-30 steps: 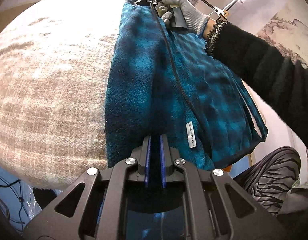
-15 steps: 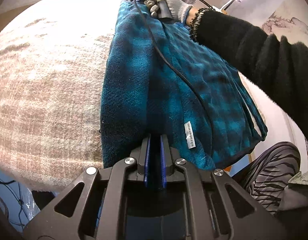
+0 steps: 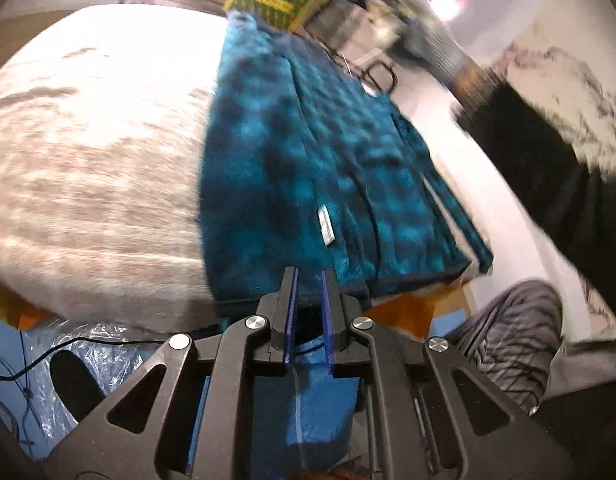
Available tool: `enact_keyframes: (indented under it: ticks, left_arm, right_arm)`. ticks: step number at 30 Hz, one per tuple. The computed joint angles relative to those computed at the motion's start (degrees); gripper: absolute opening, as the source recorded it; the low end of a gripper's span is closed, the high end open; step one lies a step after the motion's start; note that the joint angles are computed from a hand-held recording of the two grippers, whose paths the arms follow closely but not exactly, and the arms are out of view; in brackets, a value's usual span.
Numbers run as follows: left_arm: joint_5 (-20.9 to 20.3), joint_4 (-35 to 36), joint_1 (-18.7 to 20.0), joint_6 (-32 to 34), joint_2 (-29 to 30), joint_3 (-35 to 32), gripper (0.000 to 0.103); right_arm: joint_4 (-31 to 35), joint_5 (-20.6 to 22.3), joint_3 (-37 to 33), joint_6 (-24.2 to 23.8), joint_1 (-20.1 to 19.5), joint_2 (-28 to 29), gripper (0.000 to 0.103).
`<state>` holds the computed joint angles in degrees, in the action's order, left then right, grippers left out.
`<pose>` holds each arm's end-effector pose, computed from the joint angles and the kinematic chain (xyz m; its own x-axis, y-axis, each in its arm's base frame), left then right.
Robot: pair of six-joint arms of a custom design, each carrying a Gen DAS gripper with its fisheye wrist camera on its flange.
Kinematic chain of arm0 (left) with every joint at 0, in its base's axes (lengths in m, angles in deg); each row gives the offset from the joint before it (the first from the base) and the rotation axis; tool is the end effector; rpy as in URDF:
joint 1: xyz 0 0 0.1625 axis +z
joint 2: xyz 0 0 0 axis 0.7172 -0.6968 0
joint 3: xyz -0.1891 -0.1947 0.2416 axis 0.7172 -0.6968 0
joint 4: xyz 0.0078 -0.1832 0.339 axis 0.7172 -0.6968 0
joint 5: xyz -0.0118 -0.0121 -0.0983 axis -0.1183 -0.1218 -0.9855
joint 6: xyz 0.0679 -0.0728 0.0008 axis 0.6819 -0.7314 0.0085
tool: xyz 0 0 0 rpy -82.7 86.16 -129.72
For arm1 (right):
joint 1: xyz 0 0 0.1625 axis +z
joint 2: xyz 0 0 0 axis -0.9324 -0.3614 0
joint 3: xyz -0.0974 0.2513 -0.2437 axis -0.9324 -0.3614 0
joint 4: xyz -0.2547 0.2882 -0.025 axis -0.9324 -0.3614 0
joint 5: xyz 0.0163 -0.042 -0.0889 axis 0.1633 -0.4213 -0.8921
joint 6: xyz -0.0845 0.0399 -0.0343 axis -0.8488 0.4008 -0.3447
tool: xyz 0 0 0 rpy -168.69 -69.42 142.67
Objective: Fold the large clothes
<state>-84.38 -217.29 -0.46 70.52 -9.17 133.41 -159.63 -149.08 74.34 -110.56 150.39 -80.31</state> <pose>-0.2867 -0.5010 0.0755 -0.8669 0.4906 -0.0881 0.4960 0.8317 -0.2495 0.0006 -0.7952 0.4099 -0.8444 -0.1504 0.5141 -0.4629 0.6880 -0.5589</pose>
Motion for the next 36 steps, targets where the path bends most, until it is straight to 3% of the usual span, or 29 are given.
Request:
enact_keyframes:
  ticks: [7,13,15,19,24,26,28,30,36]
  left_arm:
    - [1.5,-1.1,-0.7,0.6,3.0,-3.0,0.008]
    - [1.4,3.1,-1.9,4.5,10.1,-7.4,0.008]
    - [3.2,4.0,-2.5,6.3,12.2,-8.3,0.009]
    - [4.4,6.3,-3.2,4.6,12.3,-9.8,0.009]
    - [7.1,3.8,-6.1,3.5,10.6,-8.4,0.009]
    - [6.9,2.4,-7.4,3.4,9.7,-7.5,0.01]
    - [6.2,1.9,-8.8,3.1,9.8,-7.9,0.022]
    - [5.5,1.4,-9.9,3.1,10.1,-8.3,0.028]
    - [2.7,3.0,-12.3,3.8,14.1,-12.9,0.029]
  right_arm:
    - [-10.6,4.0,27.9,0.6,-0.9,-22.6,0.049]
    - [-17.1,5.2,44.6,-0.6,-3.8,-36.6,0.054]
    - [-18.9,5.2,49.5,-1.3,-5.5,-40.7,0.054]
    - [-20.6,6.5,56.7,-1.7,-10.9,-48.2,0.063]
    - [-21.8,10.1,63.0,-2.7,-20.6,-56.3,0.064]
    - [-22.0,11.9,65.0,-2.9,-24.6,-59.0,0.067]
    - [-21.1,13.6,65.5,-2.9,-28.2,-60.6,0.069]
    - [-19.7,16.2,65.8,-2.7,-33.0,-62.4,0.071]
    - [-16.0,22.9,66.0,-2.7,-45.3,-65.3,0.079]
